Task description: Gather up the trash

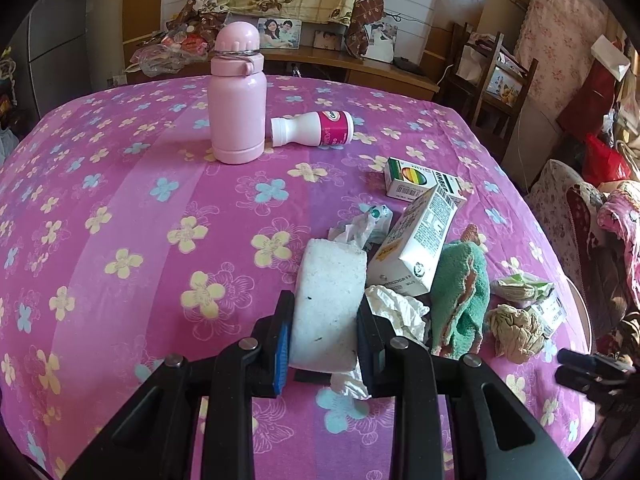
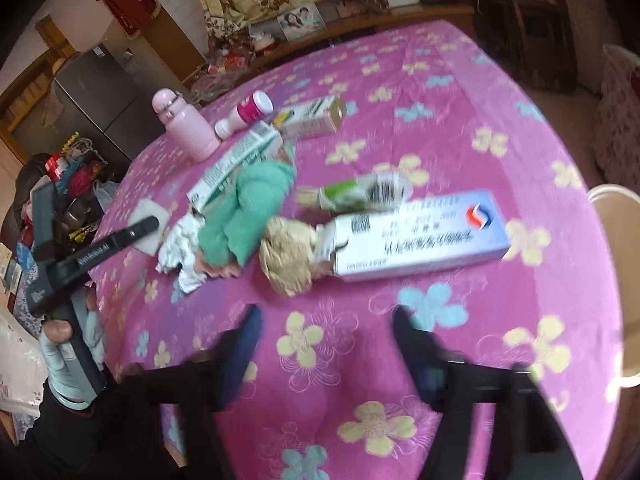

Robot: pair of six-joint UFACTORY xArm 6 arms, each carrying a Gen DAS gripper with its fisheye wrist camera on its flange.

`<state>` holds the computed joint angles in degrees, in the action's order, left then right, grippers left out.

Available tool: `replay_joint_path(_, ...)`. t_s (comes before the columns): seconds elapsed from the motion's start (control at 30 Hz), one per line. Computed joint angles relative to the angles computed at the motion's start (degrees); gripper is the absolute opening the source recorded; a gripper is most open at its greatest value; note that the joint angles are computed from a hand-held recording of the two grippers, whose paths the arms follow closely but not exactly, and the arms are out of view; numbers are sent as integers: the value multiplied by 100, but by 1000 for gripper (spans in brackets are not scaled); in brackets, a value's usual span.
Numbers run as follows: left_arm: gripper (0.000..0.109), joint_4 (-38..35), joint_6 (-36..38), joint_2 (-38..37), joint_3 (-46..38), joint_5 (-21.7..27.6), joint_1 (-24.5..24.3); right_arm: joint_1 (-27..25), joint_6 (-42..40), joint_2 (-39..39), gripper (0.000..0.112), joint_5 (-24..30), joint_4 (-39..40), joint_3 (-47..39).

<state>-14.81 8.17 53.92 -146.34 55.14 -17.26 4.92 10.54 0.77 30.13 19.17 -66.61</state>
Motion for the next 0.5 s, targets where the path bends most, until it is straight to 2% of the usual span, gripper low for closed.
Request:
replay_joint_path(0.13,30,17,24,-55,92,-35,-4,-49,232,354,73,-10,-394,-262)
replay_joint_path(0.23,30,55,24,-74,131,-48,-3,-225,77,618,74,-188,176,-544)
replay_joint_path(0.27,30,70,18,-71,133,-45,-4,-283,-132,716,74,-274,606,-667)
replay_joint_path(0.33,30,79,2,-67,132,-31,-8,-371,-355,937,74,-172,1066,-1001)
replay_joint_path(0.5,30,49,35,-153,297,-120,-23,-164,-256,1267,74,111,419,-1619)
